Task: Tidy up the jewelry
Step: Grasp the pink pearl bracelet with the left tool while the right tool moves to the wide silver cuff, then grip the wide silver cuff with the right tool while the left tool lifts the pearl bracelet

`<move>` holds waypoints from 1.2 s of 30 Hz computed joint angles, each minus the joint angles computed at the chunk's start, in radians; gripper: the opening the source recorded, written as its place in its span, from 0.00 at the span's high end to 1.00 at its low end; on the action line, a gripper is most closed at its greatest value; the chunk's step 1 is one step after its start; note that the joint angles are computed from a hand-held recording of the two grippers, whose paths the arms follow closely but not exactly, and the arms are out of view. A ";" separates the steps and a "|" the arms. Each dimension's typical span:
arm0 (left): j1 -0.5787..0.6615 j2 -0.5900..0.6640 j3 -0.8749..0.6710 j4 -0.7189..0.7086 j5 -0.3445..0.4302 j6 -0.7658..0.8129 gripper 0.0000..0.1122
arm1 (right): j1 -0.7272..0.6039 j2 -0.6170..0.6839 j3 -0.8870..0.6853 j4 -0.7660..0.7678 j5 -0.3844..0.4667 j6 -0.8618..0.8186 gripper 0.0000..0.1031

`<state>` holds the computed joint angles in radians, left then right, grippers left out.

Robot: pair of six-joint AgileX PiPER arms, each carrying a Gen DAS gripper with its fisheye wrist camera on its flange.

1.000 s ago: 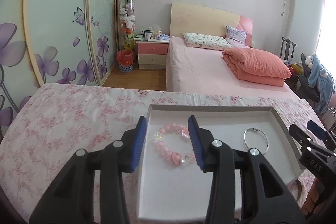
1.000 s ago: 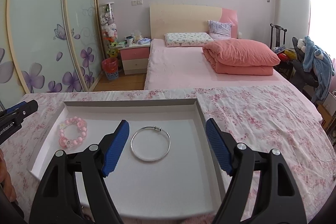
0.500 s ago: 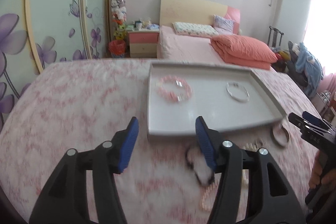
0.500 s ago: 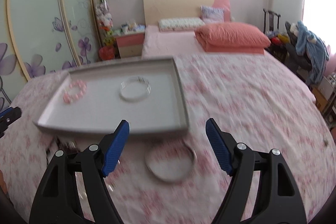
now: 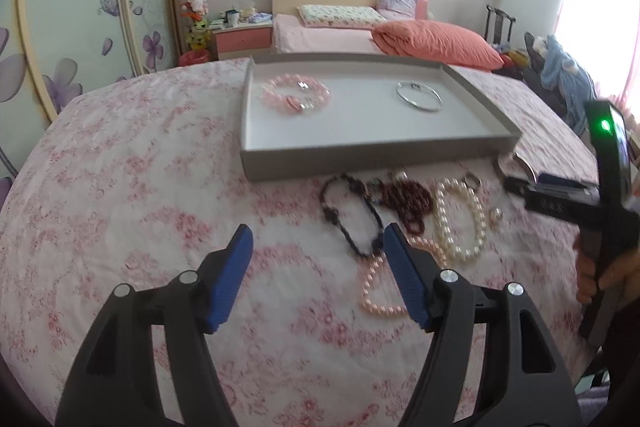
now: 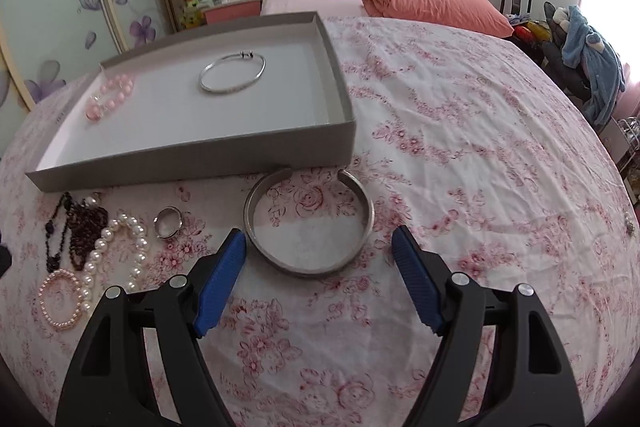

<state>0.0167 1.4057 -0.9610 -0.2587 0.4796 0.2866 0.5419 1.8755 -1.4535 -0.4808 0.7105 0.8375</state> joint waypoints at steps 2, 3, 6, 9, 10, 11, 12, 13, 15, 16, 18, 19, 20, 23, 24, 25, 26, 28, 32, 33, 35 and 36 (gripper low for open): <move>-0.007 0.000 0.006 -0.001 0.005 0.006 0.40 | -0.002 0.012 -0.020 0.002 0.012 0.001 0.26; -0.012 0.001 0.008 0.000 0.008 0.006 0.40 | -0.005 0.017 -0.026 0.006 0.013 0.000 0.26; -0.023 0.010 0.008 -0.002 0.018 0.011 0.39 | -0.010 0.014 -0.019 0.007 -0.004 0.000 0.34; -0.040 0.028 -0.001 0.015 0.034 -0.004 0.39 | -0.004 0.004 -0.005 -0.004 -0.003 0.014 0.34; -0.047 0.037 -0.005 0.030 0.040 -0.017 0.39 | -0.004 0.000 0.000 -0.005 -0.004 0.015 0.34; -0.050 0.044 -0.011 0.040 0.044 -0.025 0.39 | -0.004 -0.003 0.004 -0.004 -0.006 0.015 0.34; -0.059 0.052 -0.014 0.060 0.048 -0.044 0.39 | -0.005 -0.004 0.004 -0.002 -0.006 0.014 0.34; -0.061 0.062 -0.019 0.065 0.054 -0.047 0.40 | -0.004 -0.004 0.006 -0.002 -0.007 0.015 0.34; -0.070 0.072 -0.021 0.072 0.066 -0.052 0.47 | -0.003 -0.005 0.007 -0.005 -0.007 0.018 0.34; -0.075 0.076 -0.022 0.079 0.070 -0.056 0.50 | -0.003 -0.007 0.011 -0.005 -0.008 0.019 0.34; -0.100 0.078 -0.016 0.149 0.061 -0.116 0.59 | -0.003 -0.005 0.007 -0.004 -0.007 0.018 0.34; -0.113 0.077 -0.012 0.185 0.052 -0.145 0.61 | -0.003 -0.006 0.010 -0.004 -0.008 0.018 0.34; -0.114 0.077 -0.012 0.182 0.051 -0.140 0.67 | -0.004 -0.005 0.007 -0.002 -0.007 0.017 0.34; -0.123 0.078 -0.013 0.229 0.048 -0.186 0.84 | -0.004 -0.005 0.006 -0.002 -0.006 0.016 0.34; -0.126 0.078 -0.012 0.242 0.045 -0.196 0.88 | -0.004 -0.004 0.005 -0.001 -0.006 0.015 0.34; -0.127 0.076 -0.009 0.259 0.043 -0.207 0.90 | -0.004 -0.004 0.005 -0.001 -0.006 0.015 0.34; -0.125 0.073 -0.005 0.271 0.042 -0.207 0.92 | -0.004 -0.004 0.005 -0.001 -0.006 0.015 0.34; -0.114 0.064 0.000 0.286 0.049 -0.204 0.93 | -0.004 -0.005 0.006 -0.001 -0.006 0.015 0.34; -0.064 0.072 -0.013 0.325 0.051 -0.225 0.93 | -0.004 -0.004 0.004 -0.001 -0.005 0.014 0.34; -0.052 0.080 -0.023 0.323 0.055 -0.223 0.93 | -0.003 -0.006 0.007 -0.001 -0.005 0.016 0.34; -0.031 0.096 -0.044 0.309 0.063 -0.215 0.92 | -0.004 -0.004 0.004 0.000 -0.005 0.014 0.34; -0.022 0.103 -0.053 0.305 0.066 -0.214 0.91 | -0.003 -0.006 0.007 -0.002 -0.005 0.016 0.34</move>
<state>-0.0057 1.5086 -1.0138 0.0463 0.5453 0.0729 0.5388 1.8696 -1.4467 -0.4823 0.7059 0.8531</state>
